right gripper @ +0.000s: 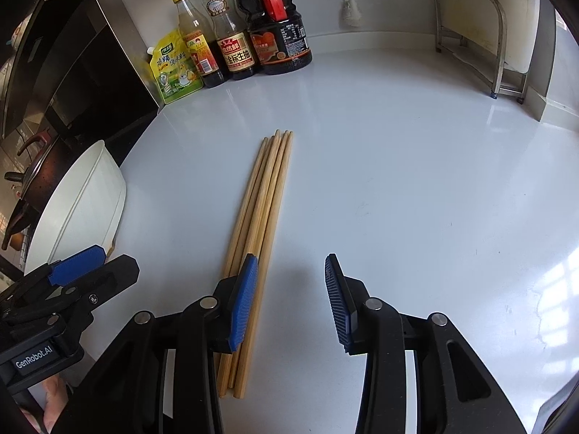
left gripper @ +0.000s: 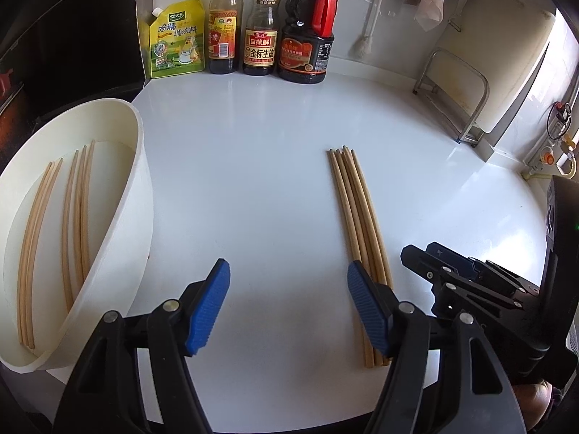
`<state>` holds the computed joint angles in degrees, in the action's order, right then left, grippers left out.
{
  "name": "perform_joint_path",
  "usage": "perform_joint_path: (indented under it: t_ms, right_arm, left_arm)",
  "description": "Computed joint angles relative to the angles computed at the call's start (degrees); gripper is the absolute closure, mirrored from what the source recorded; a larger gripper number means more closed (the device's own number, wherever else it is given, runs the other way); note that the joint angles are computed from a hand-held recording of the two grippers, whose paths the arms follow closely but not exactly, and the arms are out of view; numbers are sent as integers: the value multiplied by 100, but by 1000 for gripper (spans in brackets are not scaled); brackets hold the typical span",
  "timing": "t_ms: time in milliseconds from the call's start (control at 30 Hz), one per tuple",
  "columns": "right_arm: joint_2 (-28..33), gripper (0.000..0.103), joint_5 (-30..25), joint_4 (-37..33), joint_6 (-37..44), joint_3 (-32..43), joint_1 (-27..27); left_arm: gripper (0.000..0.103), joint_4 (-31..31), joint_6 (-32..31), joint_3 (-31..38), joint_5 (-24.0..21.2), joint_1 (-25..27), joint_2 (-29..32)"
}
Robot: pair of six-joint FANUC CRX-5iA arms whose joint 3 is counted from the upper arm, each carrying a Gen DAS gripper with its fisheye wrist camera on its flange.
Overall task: Organize utensils
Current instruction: 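Move both open tools back to the chopstick pile, then lower both open tools around chopsticks at the edge of the pile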
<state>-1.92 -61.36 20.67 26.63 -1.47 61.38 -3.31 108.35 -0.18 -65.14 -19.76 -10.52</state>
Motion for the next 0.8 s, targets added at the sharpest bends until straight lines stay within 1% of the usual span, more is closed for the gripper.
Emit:
perform_joint_path:
  t_ms: [233,300,500,800]
  right_arm:
    - [221,66,-273,48,98,164,42]
    - [261,66,-309,-16,154,209,26]
    - [386,66,-444,100,229,307,83]
    - [484,66,-713,194,404,405,182]
  left_arm:
    - [37,29,52,-108,-3,69,-56]
    - [37,43,66,-121,-2,89,-66]
    - [37,85,64,-142,16,121,-79]
    - [37,81,83,-147,14,92,-30]
